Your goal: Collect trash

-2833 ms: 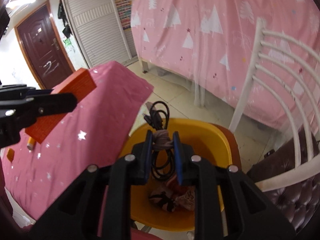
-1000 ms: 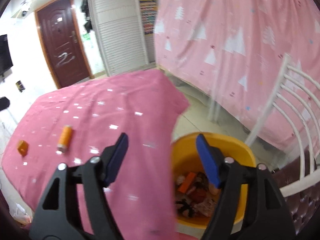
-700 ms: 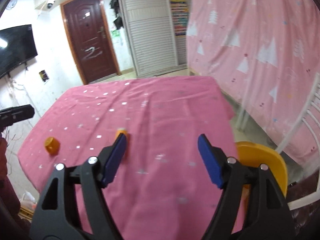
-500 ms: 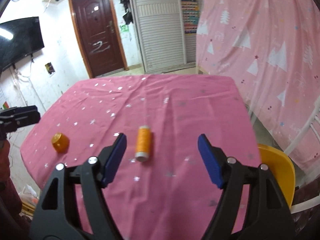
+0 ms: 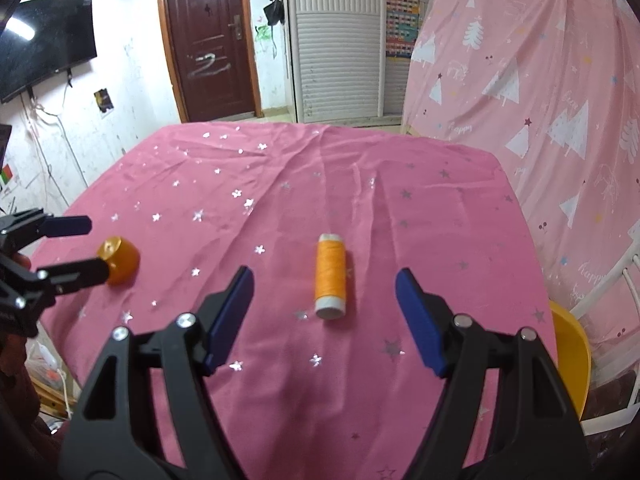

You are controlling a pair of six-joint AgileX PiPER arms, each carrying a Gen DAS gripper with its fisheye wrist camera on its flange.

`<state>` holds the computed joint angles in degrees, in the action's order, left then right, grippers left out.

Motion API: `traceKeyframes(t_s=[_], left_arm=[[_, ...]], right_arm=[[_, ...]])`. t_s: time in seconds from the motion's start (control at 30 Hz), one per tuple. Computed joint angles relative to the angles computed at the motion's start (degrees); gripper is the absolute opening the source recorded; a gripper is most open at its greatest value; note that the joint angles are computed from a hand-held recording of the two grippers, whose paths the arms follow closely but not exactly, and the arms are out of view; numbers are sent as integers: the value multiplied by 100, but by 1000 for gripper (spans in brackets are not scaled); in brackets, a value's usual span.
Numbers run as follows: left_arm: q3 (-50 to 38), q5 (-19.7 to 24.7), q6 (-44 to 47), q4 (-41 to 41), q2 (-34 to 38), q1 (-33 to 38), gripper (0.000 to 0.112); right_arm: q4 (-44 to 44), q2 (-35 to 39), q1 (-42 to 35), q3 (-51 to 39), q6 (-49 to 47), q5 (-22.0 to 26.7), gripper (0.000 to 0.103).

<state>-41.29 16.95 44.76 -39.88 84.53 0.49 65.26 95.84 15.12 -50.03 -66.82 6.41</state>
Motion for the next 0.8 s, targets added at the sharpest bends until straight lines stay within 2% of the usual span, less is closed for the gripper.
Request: traceKeyframes(t_s=[0.13,0.33,0.4,0.47,0.5,0.57,0.73,0.8], left_arm=[[-35,-37,-126,166,159,-99,68],[-66,-25,-43,96,287,-49,63],[-102,-39,-118,163,343,-69,62],[-104,-96,-199,226,387,-97,62],[-99,-144,-268,298,400,-126,62],[-67,-238,-361,388,404,-186,62],[2,-483,-734,752,403,-317,51],[17,-557,-901,884,397,-369,45]], right_arm=[[-607,118,48,-96,623,-20,64],[-692,176,81,-122,713,-39,63],[-735,200,80,-144,750,-15,60],[-371,194,60,-132,392,36,58],[-396,220,60,-152,418,63,53],[-783,249,81,-181,805,65,52],[-1579,314,97,-259,1651,80,36],[-1708,336,97,-265,1784,77,17]])
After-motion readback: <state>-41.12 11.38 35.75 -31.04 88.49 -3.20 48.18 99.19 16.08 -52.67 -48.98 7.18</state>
